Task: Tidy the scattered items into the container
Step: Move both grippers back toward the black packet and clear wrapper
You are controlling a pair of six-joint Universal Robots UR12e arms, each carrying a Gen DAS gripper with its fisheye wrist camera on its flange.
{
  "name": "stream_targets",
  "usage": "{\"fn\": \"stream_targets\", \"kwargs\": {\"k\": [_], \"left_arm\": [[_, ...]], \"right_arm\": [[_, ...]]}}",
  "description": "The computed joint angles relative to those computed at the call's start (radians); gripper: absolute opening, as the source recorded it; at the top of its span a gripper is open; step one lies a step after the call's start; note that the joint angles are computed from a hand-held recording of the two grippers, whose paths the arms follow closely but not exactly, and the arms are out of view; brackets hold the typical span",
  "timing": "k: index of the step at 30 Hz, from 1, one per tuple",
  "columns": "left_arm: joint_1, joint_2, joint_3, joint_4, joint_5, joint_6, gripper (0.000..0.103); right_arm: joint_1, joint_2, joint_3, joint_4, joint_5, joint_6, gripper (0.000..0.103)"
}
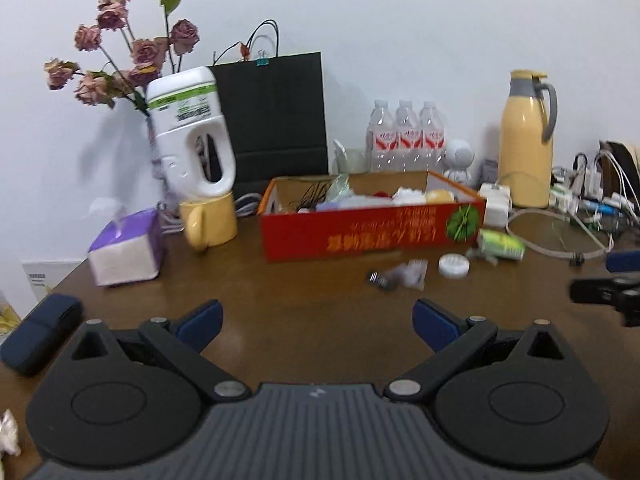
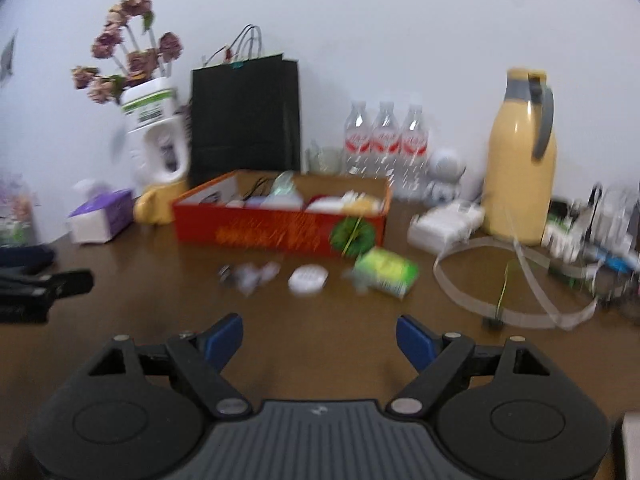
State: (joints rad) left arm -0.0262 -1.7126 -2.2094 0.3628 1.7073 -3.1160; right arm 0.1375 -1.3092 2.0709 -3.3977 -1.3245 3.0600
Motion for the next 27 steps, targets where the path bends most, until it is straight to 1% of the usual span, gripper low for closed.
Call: {"fn": "stream_targets", "kwargs": {"k": [1, 3, 5, 8, 9, 11, 13, 14, 16, 18, 20, 21, 22, 25, 26, 27], "left_arm": [[0.003, 0.009, -0.01, -0.009, -0.004, -0.007, 0.103], [0.016, 0.023, -0.026, -0.03, -0.038, -0.016, 0.103], [0.021, 0.019, -0.026, -0.046, -0.055, -0.016, 0.103], [0.014, -0.004, 0.0, -0.059, -0.052, 0.003, 0.103], [0.011, -0.013, 0.01, -0.058, -0.05, 0.011, 0.103], [0.002, -0.032, 0.031, -0.055, -0.041, 0.024, 0.102], [-0.002, -0.048, 0.049, -0.054, -0.033, 0.024, 0.102], [0.001, -0.055, 0.056, -0.055, -0.04, 0.021, 0.101], [0.006, -0.066, 0.071, -0.072, -0.052, 0.007, 0.1], [0.013, -0.076, 0.088, -0.095, -0.061, -0.003, 0.098], [0.017, -0.085, 0.103, -0.115, -0.058, -0.015, 0.095], [0.02, -0.089, 0.11, -0.12, -0.057, -0.021, 0.094], [0.023, -0.094, 0.117, -0.126, -0.055, -0.03, 0.094], [0.032, -0.103, 0.135, -0.147, -0.068, -0.051, 0.089], [0.036, -0.107, 0.141, -0.156, -0.076, -0.056, 0.085], [0.038, -0.111, 0.146, -0.159, -0.082, -0.06, 0.079]], "right_arm": [[-0.006, -0.012, 0.017, 0.009, 0.02, 0.006, 0.083], [-0.014, -0.029, 0.041, 0.034, 0.04, 0.016, 0.083], [-0.012, -0.029, 0.042, 0.044, 0.036, 0.005, 0.083], [0.0, -0.005, 0.011, 0.044, 0.015, -0.027, 0.081], [0.004, 0.007, -0.006, 0.044, 0.017, -0.033, 0.081], [0.008, 0.036, -0.043, 0.026, 0.028, -0.034, 0.073], [0.015, 0.068, -0.093, 0.042, 0.045, -0.055, 0.062], [0.018, 0.085, -0.121, 0.057, 0.059, -0.069, 0.061], [0.029, 0.125, -0.181, 0.092, 0.081, -0.102, 0.06], [0.039, 0.167, -0.246, 0.148, 0.108, -0.137, 0.06], [0.053, 0.206, -0.307, 0.204, 0.108, -0.158, 0.05], [0.061, 0.226, -0.342, 0.237, 0.101, -0.178, 0.044], [0.068, 0.24, -0.364, 0.253, 0.094, -0.189, 0.041], [0.081, 0.276, -0.424, 0.302, 0.081, -0.227, 0.04], [0.084, 0.283, -0.437, 0.321, 0.078, -0.235, 0.04], [0.086, 0.289, -0.45, 0.345, 0.081, -0.239, 0.04]]}}
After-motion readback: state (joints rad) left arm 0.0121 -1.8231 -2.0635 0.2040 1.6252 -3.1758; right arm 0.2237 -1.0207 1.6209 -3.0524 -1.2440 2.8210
